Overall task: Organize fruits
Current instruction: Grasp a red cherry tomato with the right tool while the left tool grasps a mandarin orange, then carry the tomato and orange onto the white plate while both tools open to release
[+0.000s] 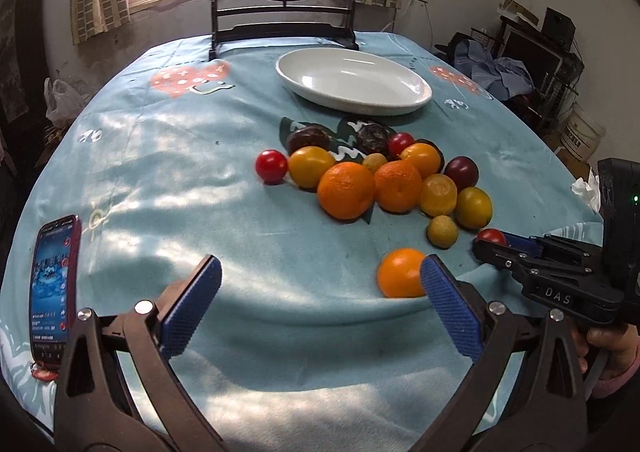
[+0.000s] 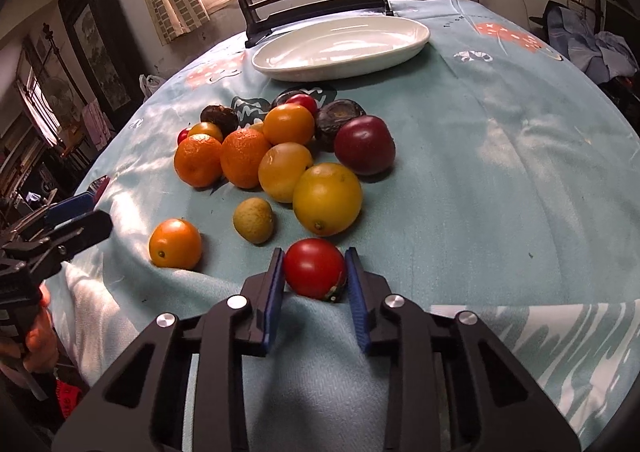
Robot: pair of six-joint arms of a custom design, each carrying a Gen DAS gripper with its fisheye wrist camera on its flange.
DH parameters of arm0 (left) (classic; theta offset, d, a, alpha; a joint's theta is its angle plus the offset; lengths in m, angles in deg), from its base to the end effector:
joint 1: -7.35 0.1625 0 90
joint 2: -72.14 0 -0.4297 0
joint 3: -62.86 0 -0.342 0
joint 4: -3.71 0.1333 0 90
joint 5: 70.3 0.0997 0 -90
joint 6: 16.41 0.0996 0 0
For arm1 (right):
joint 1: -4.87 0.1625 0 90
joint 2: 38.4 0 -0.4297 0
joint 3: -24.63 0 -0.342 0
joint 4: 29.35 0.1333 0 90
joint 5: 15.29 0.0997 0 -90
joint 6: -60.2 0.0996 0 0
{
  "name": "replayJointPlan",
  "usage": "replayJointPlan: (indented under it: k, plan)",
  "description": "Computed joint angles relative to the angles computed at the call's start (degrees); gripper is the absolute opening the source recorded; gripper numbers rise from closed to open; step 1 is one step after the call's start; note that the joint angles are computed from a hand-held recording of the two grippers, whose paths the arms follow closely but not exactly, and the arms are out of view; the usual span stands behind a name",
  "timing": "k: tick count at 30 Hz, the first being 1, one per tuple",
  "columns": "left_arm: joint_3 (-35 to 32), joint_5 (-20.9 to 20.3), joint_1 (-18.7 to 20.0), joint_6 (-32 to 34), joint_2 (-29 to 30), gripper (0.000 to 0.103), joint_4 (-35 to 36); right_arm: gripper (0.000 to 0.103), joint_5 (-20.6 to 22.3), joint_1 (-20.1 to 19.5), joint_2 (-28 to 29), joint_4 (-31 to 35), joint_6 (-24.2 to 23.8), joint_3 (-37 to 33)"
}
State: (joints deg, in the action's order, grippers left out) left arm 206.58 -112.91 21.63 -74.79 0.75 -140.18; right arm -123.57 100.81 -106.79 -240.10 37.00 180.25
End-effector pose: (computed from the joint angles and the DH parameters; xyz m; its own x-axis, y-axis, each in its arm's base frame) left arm -0.2535 -0.2777 0.1484 -0.7521 0.1748 -0.6354 0.5319 0.7303 -0.4287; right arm 0.1336 -0.2979 0.1966 -0.8506 -0.2586 0.4579 -0.4584 0.7913 -0.4046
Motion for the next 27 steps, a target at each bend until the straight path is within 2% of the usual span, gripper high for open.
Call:
replayJointPlan:
  k: [5, 7, 10, 14, 16, 18, 27]
  plan:
    - [-2.1, -2.8, 1.7, 7.6, 6.9, 0.094, -8.1, 0.031, 1.9, -1.1, -0.4, -0.9, -0.7, 0.9]
    - [-3.0, -4.3, 2.4, 8.7, 8.5, 0.081, -8.9, 0.031, 2.6, -1.5, -0.6, -1.3, -0.9, 1.2]
    - [-3.4, -6.6, 3.6, 9.2, 9.8, 0.069, -10.0, 0.031, 4.1, -2.5, -1.1, -1.2, -1.0, 1.6]
    - [-3.2, -7.7, 4.1, 9.0, 10.1, 0.066, -10.4, 0.031, 4.3, -2.6, -1.1, -1.2, -1.0, 1.6]
    - [-3.0, -8.8, 4.7, 9.3, 10.2, 0.049, -11.2, 0.031, 4.4, -2.6, -1.2, -1.1, -1.0, 1.6]
    - [-2.9, -10.0, 5.4, 9.7, 10.5, 0.04, -12.4, 0.031, 4.6, -2.7, -1.3, -1.1, -1.0, 1.6]
    - [-2.1, -10.1, 4.6, 9.6, 9.2, 0.039, -12.9, 0.03, 5.6, -3.1, -2.3, 0.0, -0.7, 1.9]
